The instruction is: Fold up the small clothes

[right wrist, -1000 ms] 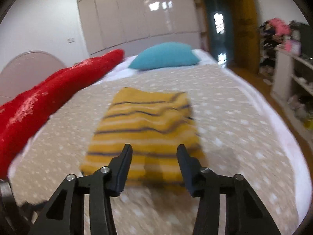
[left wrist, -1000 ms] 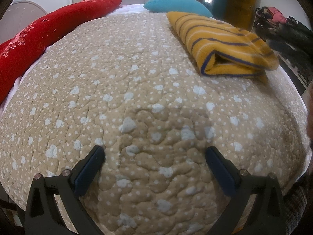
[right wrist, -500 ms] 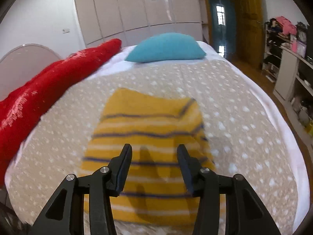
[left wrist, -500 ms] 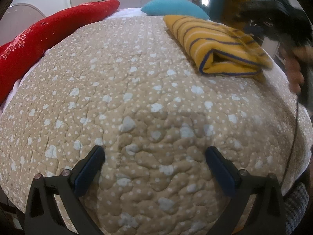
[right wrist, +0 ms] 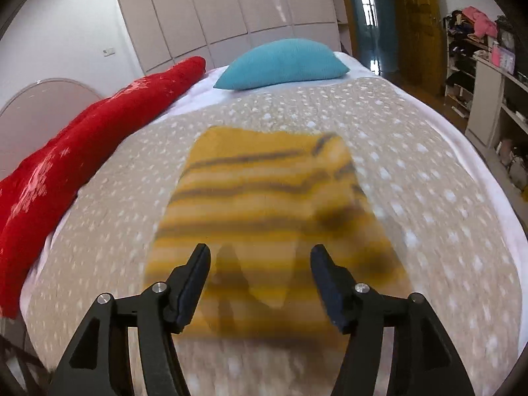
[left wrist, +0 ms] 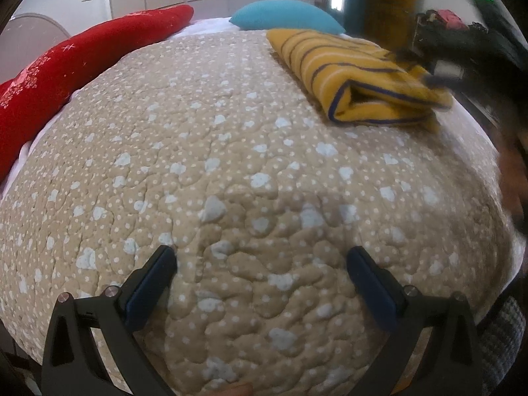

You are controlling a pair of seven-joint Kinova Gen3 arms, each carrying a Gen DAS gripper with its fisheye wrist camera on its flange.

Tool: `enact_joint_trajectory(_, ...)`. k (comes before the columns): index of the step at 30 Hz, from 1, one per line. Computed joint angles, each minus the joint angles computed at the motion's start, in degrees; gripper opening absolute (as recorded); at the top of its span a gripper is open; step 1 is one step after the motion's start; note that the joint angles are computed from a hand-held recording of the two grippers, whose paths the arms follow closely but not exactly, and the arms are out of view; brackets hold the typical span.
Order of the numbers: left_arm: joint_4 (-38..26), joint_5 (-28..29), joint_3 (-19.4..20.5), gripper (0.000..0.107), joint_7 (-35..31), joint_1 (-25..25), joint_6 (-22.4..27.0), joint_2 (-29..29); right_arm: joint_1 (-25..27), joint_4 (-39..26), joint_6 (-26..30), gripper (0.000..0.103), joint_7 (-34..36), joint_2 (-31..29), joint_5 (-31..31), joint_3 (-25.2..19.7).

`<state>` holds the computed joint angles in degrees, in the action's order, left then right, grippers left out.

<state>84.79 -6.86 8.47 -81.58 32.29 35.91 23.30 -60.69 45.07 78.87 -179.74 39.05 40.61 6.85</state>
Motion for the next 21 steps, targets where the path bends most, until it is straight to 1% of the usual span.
enact_joint_trajectory(2,-0.68,-0.52,-0.46,0.103,0.84,0.69,1.01,0.10,-3.78,1.60,2.74,0.071,-3.60,0.15,1.52,0.83)
enact_joint_trajectory(5,-1.00,-1.60,-1.00,0.103,2.23,1.61,1.39,-0.27,-7.35,3.59,6.45,0.072,-8.17,0.03,2.85,0.60)
enact_joint_trajectory(7,-0.54,-1.39,-0.51,0.103,2.33,1.50,1.03,-1.26,-9.38,4.71,8.36,0.072,-11.28,-0.21,3.29,0.65)
enact_joint_trajectory(9,0.50,-2.73,-1.34,0.103,4.56,2.74,-0.30,-2.77,-10.22,3.76,11.15,0.072,-12.06,0.28,4.38,-0.28)
enact_joint_trajectory(12,2.92,-5.48,-2.04,0.103,8.08,4.34,-3.78,-6.30,-11.77,-0.02,16.43,0.073,-10.32,2.20,6.01,0.07)
enact_joint_trajectory(13,3.58,-7.40,-2.69,0.103,10.02,5.41,-4.96,-7.63,-12.23,-0.49,17.24,0.075,-9.85,2.30,6.63,0.29)
enact_joint_trajectory(14,3.92,-9.60,-3.13,0.103,12.10,6.33,-5.52,-8.48,-12.42,-0.86,17.57,0.077,-9.70,2.45,6.89,0.32)
enact_joint_trajectory(15,4.25,-11.93,-3.81,0.103,14.23,7.46,-6.04,-9.44,-12.68,-1.38,18.03,0.078,-9.76,2.74,7.03,0.37)
enact_joint_trajectory(18,5.10,-16.71,-4.05,0.103,18.96,8.62,-6.92,-11.19,-12.80,-0.42,17.16,0.078,-10.81,2.45,7.20,0.21)
enact_joint_trajectory(19,5.19,-16.98,-3.38,0.103,19.49,8.01,-6.97,-11.53,-12.51,-0.63,17.05,0.078,-10.70,2.70,6.88,-0.03)
enact_joint_trajectory(20,5.01,-16.31,-1.82,0.103,19.35,6.34,-7.01,-11.60,-12.28,-0.94,17.03,0.078,-10.49,2.96,6.59,-0.17)
enact_joint_trajectory(21,4.87,-14.98,-1.24,0.103,18.44,5.44,-6.97,-11.63,-12.13,-1.17,16.97,0.078,-10.27,3.19,6.31,-0.26)
